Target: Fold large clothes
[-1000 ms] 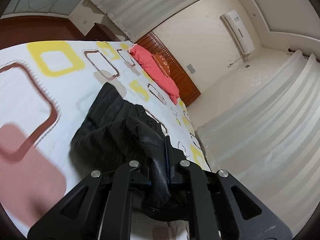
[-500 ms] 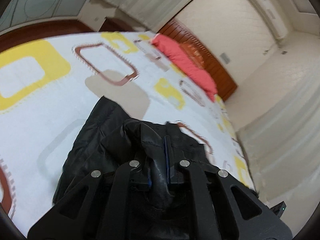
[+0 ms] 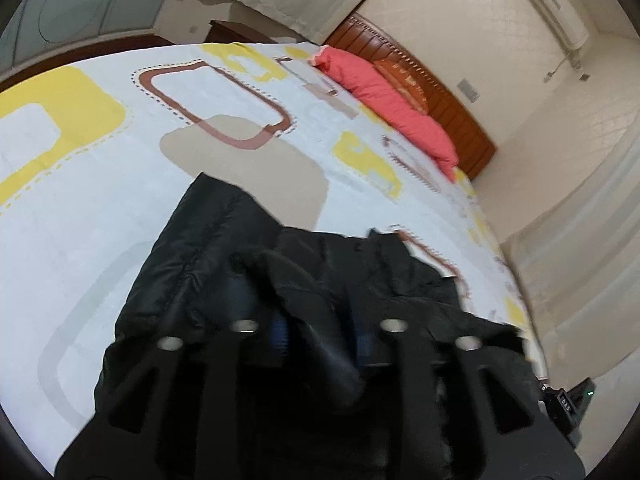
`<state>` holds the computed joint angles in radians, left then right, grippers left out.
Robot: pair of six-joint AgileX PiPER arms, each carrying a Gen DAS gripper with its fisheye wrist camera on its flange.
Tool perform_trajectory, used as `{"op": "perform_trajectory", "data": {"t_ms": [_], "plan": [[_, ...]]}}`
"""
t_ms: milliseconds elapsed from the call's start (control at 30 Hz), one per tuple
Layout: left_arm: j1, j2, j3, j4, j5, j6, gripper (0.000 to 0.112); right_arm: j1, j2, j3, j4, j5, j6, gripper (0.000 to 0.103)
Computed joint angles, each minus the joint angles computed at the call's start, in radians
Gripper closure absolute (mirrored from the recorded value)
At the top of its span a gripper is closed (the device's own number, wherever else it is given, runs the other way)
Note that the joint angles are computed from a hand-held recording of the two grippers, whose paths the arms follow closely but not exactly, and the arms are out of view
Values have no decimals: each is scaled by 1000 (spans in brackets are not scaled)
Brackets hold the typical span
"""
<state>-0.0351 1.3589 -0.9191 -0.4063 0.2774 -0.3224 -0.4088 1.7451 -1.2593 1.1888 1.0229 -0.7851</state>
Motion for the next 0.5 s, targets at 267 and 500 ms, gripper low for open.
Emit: {"op": "perform_trajectory", "data": {"t_ms": [267, 500], "plan": [[-40, -138, 11, 265, 39, -266, 25, -36, -126, 77, 16, 24, -46, 24], [-112, 28, -152, 486, 153, -393, 31, 139, -104, -14, -218, -166, 119, 24]]}}
